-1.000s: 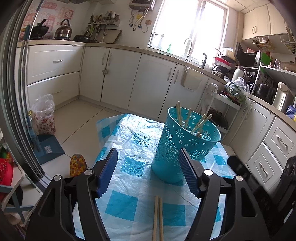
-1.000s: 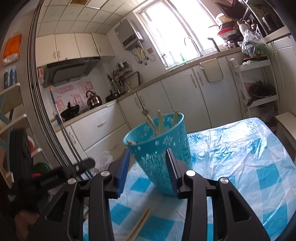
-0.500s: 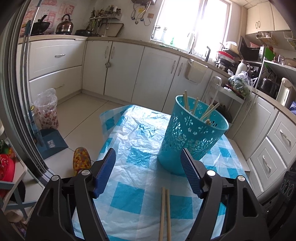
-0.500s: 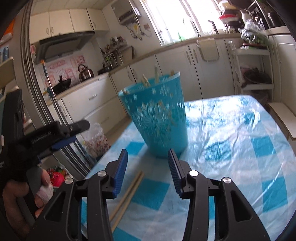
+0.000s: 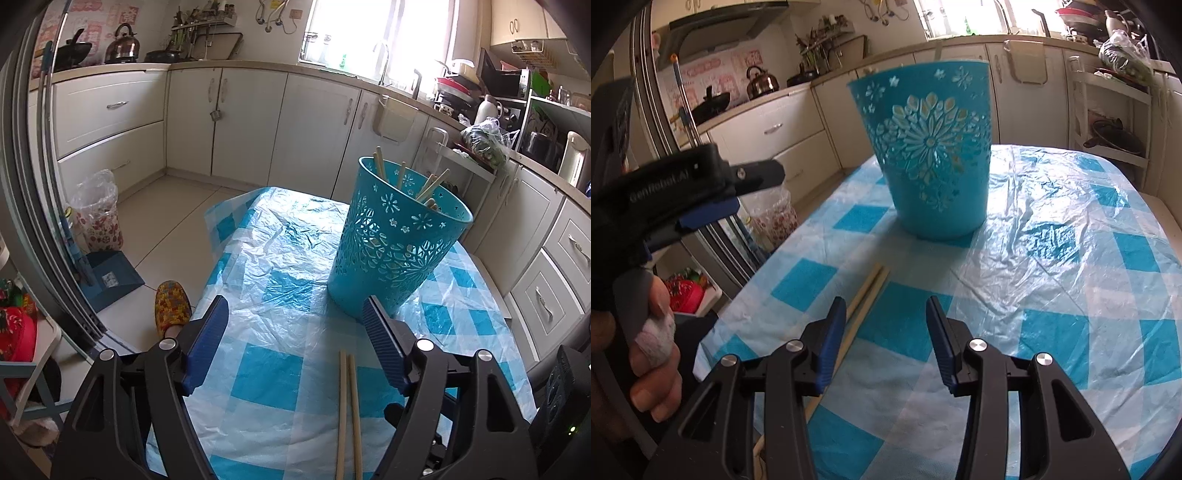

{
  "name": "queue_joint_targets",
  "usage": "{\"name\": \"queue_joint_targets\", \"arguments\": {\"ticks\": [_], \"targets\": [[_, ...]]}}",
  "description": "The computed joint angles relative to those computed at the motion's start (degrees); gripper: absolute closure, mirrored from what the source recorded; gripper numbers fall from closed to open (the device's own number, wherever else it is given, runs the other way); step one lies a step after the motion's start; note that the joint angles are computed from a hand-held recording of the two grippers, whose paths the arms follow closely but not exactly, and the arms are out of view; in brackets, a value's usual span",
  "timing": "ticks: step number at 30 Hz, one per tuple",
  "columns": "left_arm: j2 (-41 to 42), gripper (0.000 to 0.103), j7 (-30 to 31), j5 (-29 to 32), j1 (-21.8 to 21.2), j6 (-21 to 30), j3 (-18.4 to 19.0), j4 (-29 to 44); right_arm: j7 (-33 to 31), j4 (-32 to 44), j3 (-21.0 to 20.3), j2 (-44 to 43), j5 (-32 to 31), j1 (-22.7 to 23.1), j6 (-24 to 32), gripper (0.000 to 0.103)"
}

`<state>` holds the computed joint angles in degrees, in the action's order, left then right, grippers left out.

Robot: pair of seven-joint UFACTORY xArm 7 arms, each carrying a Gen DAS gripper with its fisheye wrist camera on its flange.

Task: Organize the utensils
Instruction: 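Return both tools to the remaining sticks beside the basket, then grasp a wooden stick with the left tool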

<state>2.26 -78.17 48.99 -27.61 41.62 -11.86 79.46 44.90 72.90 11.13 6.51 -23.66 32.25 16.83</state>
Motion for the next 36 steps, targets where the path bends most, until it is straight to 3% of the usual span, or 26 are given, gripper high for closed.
{"name": "queue_joint_targets", "arguments": {"ticks": [12,22,28,34,36], "targets": [[0.51,0.029,1.31,-1.28,-0.19,0.31,0.05,-0.09,-2.32,3.53,0.21,2.61,-0.31,1.85,6.38,0.059],[1.26,0.029,6.09,-6.68,0.18,1.54,0.74,-0.85,-1.94,5.57,-0.49,3.42,-3.83,3.40,12.57,0.054],[1.22,0.029,8.56,-8.70,0.56,2.81,0.91,-1.95,-0.45,4.11,-0.25,2.56,-3.17,2.55,8.19,0.053],[2.89,0.029,12.68,-10.98,0.02,3.54,0.73,-0.22,-4.91,6.66,0.07,4.16,-3.69,3.67,12.95,0.053],[4.39,0.029,15.95,-12.48,-0.50,4.27,0.62,1.45,-4.89,6.32,-0.11,3.59,-2.51,3.26,13.59,0.063]]}}
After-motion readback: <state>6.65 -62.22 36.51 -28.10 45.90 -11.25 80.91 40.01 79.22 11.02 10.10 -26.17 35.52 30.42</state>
